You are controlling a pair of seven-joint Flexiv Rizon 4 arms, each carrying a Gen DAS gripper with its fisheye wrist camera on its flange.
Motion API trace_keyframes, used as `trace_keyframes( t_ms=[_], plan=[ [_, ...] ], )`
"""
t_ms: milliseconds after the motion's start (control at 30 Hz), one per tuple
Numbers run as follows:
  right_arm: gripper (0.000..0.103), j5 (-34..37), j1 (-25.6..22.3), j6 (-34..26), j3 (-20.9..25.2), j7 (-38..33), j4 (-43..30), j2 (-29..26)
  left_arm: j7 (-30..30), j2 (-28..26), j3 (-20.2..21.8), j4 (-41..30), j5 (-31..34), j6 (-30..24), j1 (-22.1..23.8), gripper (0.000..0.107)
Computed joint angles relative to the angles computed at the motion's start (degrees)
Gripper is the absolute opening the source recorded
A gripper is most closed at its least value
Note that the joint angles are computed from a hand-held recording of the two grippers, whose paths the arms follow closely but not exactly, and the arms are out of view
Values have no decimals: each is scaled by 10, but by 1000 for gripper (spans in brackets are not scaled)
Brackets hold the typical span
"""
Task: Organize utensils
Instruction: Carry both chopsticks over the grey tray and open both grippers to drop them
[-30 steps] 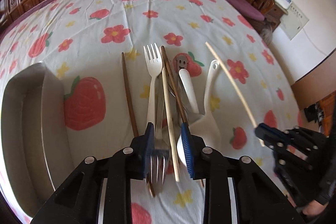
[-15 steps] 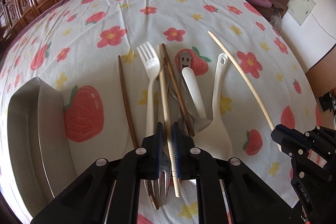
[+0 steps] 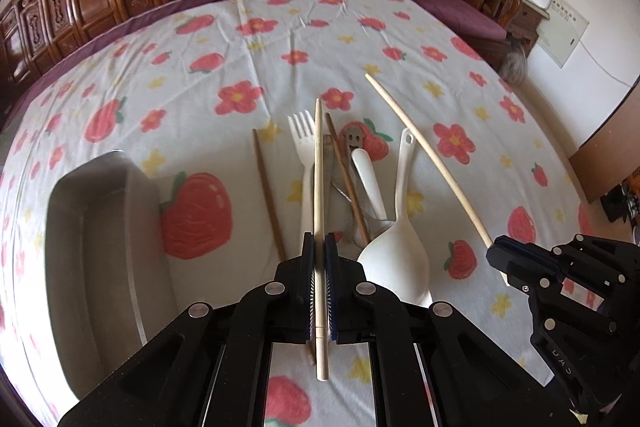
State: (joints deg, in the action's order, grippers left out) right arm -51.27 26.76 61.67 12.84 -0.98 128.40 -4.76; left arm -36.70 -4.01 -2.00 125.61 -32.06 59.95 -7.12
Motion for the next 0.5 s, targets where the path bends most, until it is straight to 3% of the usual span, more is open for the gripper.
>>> trace_keyframes(
  t_ms=[500],
  plan=[
    [6, -33, 36, -1, 4, 5, -49, -21, 82, 47, 38, 20, -67, -14, 30, 4]
  ],
)
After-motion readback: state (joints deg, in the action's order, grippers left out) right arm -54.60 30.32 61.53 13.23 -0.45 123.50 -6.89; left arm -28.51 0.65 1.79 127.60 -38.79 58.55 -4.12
